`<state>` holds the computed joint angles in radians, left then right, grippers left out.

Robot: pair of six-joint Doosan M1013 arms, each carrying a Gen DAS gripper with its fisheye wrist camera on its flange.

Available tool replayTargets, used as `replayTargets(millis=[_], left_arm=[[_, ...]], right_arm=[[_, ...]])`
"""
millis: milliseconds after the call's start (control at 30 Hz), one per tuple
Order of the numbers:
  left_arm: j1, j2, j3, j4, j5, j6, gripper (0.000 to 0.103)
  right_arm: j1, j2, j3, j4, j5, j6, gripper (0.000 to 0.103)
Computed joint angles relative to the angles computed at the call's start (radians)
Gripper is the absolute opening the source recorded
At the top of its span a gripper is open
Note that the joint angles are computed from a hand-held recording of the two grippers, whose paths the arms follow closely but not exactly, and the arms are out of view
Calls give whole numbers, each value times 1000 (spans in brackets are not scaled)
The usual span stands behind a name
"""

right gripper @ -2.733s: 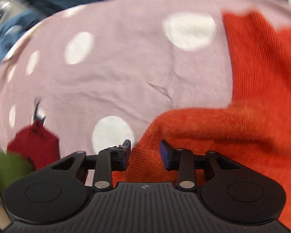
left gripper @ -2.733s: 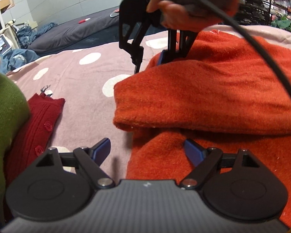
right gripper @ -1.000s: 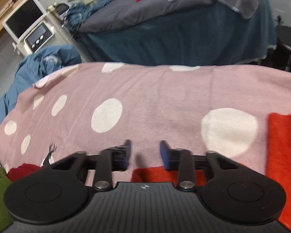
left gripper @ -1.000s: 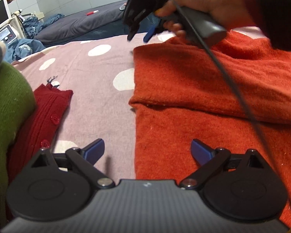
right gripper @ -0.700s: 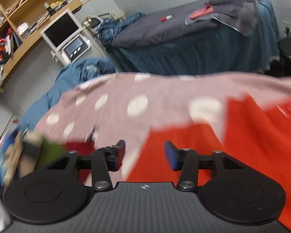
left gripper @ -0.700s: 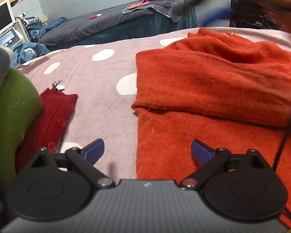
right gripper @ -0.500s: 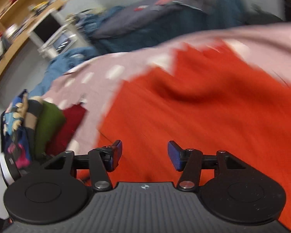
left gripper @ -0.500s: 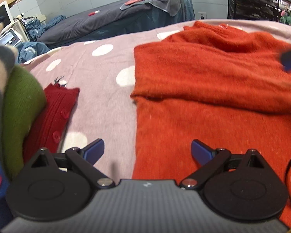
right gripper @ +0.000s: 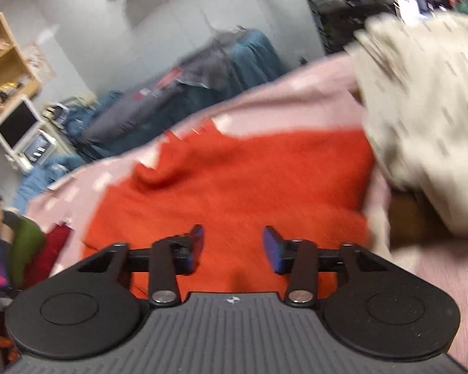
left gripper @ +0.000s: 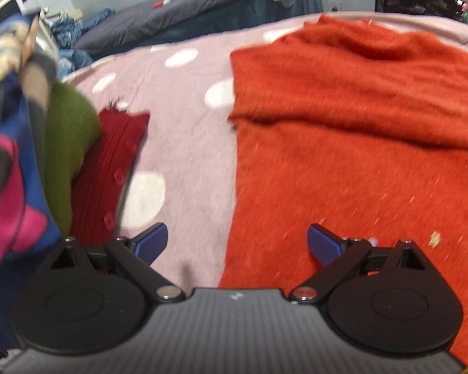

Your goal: Fold small clothes

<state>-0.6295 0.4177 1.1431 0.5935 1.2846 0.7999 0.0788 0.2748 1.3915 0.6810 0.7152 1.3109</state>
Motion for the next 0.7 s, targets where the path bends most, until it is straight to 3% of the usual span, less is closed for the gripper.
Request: replayTargets(millis=[33, 200, 367, 467, 567, 633, 700], left_arm=[[-2, 1, -7, 5, -15, 2, 98], [-9, 16, -44, -13, -89, 34, 101], [-11, 34, -57, -34, -100, 98, 102], [1, 31, -47, -88, -113, 102, 102], [13, 30, -41, -133, -126, 109, 102], [14, 33, -42, -127, -125, 109, 102], [18, 37, -43, -128, -128, 108, 102]], right_arm=[[4, 19, -35, -1, 17, 0, 93], [26, 179, -275, -21, 75, 53, 93], [51, 417, -636, -141, 254, 232, 83], [72, 534, -817, -180, 329, 272, 82], [101, 677, -1065, -258, 482, 311, 77], [118, 707, -1111, -298, 482, 292, 75], [124, 714, -1115, -290, 460, 258, 60]])
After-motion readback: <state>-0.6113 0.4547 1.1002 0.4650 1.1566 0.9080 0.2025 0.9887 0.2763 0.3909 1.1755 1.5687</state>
